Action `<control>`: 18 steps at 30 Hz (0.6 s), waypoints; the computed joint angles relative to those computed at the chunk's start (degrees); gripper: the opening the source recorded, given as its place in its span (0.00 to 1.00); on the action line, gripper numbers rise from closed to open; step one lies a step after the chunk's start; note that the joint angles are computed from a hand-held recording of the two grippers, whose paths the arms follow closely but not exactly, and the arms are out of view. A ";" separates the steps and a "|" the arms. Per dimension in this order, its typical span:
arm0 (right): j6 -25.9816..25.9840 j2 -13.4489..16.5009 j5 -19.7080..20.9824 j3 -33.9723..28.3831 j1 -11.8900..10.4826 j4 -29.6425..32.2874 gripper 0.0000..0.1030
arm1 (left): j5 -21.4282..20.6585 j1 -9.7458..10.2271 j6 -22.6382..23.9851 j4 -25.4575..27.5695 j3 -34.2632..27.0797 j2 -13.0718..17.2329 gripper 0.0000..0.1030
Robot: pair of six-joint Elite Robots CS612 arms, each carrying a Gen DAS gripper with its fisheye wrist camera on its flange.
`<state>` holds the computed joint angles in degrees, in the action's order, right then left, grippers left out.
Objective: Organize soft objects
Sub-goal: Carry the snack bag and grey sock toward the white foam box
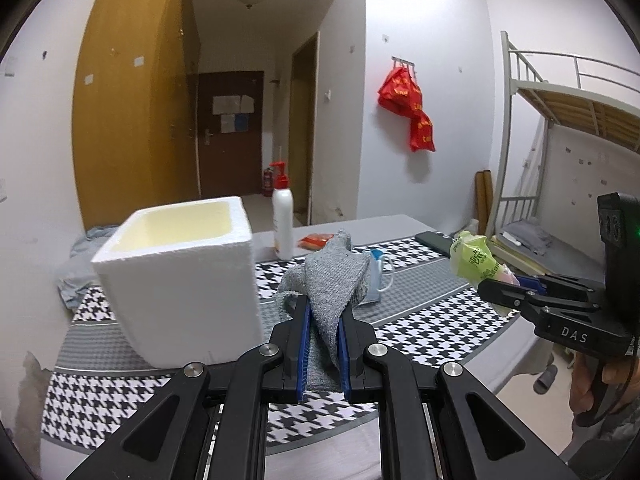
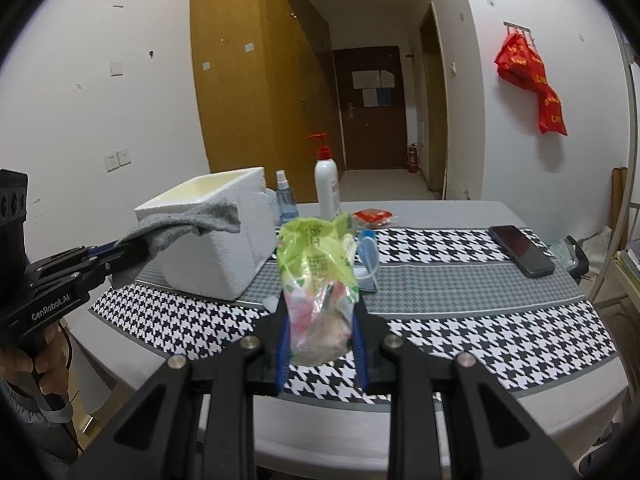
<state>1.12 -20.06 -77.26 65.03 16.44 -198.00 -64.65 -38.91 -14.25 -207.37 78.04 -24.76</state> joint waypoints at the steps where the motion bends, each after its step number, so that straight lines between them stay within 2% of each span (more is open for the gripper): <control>1: -0.29 0.05 0.42 -0.16 0.07 0.08 0.29 | 0.38 0.01 -0.10 -0.05 0.18 -0.08 0.13; 18: -4.24 1.24 5.99 -3.90 1.45 2.83 0.29 | 7.22 0.03 -4.11 -2.59 5.89 -2.48 0.13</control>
